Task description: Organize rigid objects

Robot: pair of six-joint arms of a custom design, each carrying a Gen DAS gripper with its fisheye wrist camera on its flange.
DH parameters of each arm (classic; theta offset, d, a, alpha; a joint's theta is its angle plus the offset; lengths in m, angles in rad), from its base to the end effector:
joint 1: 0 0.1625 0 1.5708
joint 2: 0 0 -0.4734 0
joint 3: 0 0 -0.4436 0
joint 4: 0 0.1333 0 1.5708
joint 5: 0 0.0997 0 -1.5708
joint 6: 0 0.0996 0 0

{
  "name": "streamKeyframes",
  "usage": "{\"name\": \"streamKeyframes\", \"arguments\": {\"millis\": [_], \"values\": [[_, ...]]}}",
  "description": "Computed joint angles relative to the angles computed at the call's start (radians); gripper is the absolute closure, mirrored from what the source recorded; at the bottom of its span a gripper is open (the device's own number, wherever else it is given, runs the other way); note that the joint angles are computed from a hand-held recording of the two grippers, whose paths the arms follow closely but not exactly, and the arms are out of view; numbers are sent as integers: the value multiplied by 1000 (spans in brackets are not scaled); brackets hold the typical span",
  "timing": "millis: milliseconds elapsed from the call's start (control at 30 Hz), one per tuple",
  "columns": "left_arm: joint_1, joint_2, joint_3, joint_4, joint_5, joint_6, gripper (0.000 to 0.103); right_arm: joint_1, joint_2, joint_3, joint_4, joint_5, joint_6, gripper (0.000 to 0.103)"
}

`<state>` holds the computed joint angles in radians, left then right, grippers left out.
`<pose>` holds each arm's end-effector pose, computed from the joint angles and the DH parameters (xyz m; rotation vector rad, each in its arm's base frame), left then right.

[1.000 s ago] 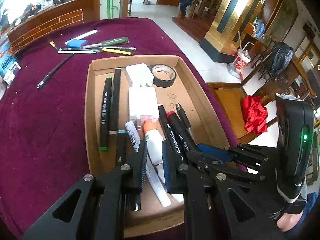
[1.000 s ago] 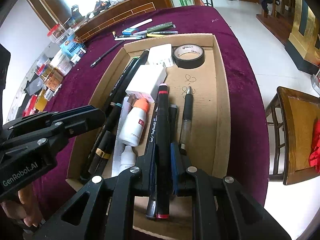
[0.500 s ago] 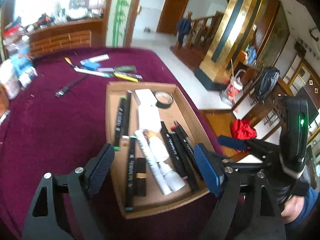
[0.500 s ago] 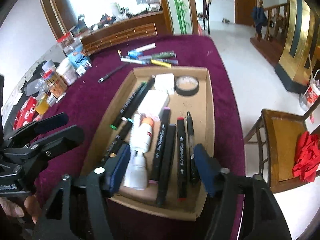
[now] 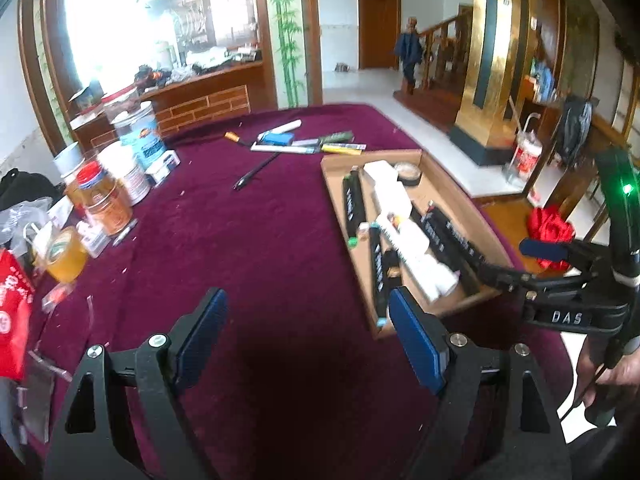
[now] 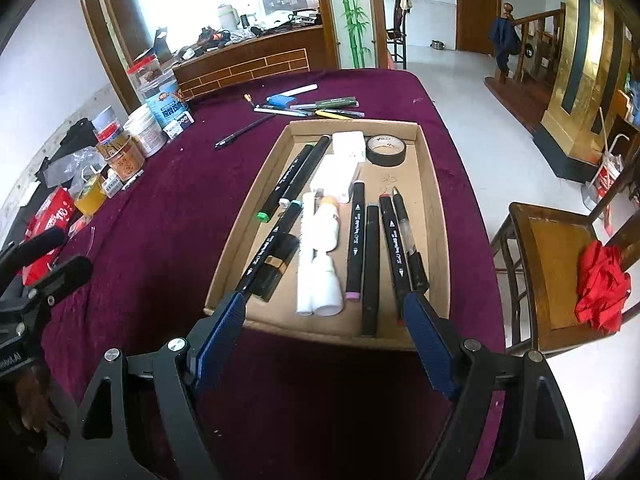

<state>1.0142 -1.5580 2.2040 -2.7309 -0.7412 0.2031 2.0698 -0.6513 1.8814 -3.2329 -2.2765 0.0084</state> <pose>-0.0781 -0.5169 0.3593 0.6057 2.2355 -0.7735 0.3699 -0.5352 0.0043 0.4049 -2.4369 0.7506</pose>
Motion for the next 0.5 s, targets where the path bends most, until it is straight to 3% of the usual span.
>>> {"name": "streamKeyframes", "arguments": {"millis": [167,400,500], "values": [[-9,-23,-24,166,31,-50,20,28,11,9,-9,-16,13,26],[-48,-39,34,45,118,64,20,47,15,29,-24,-33,43,26],[-44,-44,27,78,112,62,20,52,17,32,-27,-38,57,26]]}}
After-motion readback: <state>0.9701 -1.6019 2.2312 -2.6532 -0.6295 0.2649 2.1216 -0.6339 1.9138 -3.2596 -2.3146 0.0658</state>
